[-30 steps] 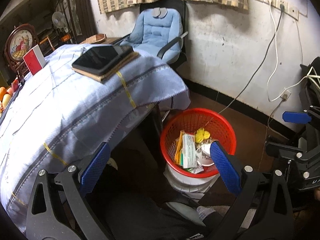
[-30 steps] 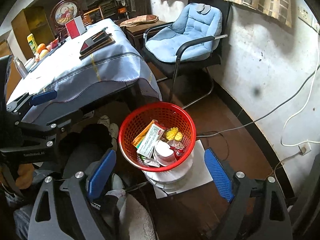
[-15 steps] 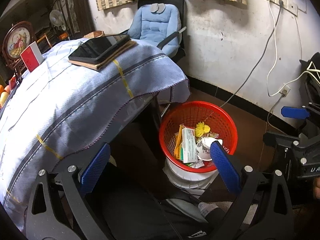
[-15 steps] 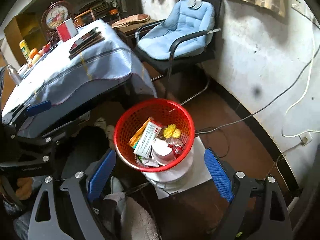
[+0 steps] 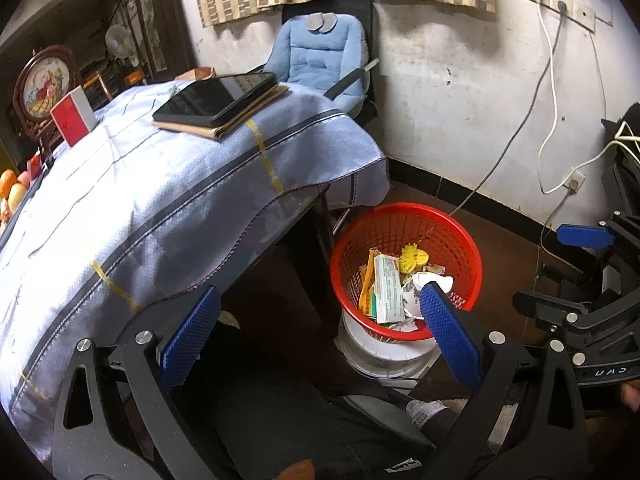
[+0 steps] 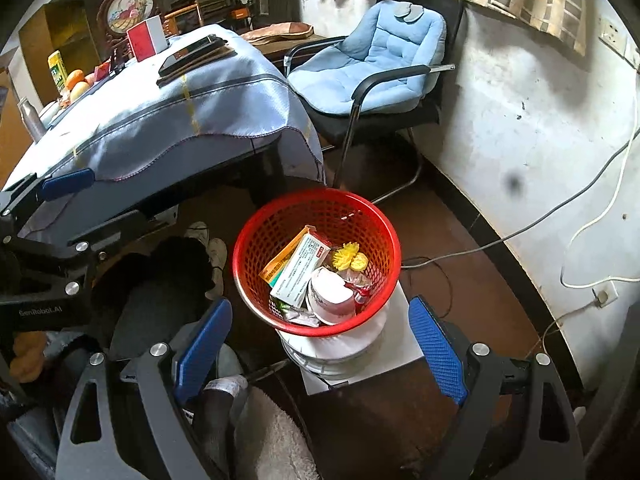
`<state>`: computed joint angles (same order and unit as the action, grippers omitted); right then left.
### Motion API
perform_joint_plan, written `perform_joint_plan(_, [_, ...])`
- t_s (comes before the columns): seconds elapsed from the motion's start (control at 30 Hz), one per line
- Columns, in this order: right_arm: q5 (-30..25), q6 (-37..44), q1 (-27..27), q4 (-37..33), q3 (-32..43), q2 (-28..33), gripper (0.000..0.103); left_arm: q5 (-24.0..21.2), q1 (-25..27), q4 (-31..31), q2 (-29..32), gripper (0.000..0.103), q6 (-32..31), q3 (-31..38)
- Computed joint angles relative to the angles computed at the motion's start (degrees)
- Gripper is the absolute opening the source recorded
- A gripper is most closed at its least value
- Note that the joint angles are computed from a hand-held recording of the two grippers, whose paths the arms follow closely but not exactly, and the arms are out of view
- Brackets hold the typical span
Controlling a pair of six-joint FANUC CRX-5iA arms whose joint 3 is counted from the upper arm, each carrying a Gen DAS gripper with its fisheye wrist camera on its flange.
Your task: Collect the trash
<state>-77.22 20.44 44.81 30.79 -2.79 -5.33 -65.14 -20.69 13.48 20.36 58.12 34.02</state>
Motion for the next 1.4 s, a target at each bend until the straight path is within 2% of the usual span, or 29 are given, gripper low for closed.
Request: perform_joint_plan(1.4, [-0.2,0.3,-0.7,-1.0,0.0,0.0,0.089,0.4,-1.0,-0.4,0.0,0.096,-3.5,-1.0])
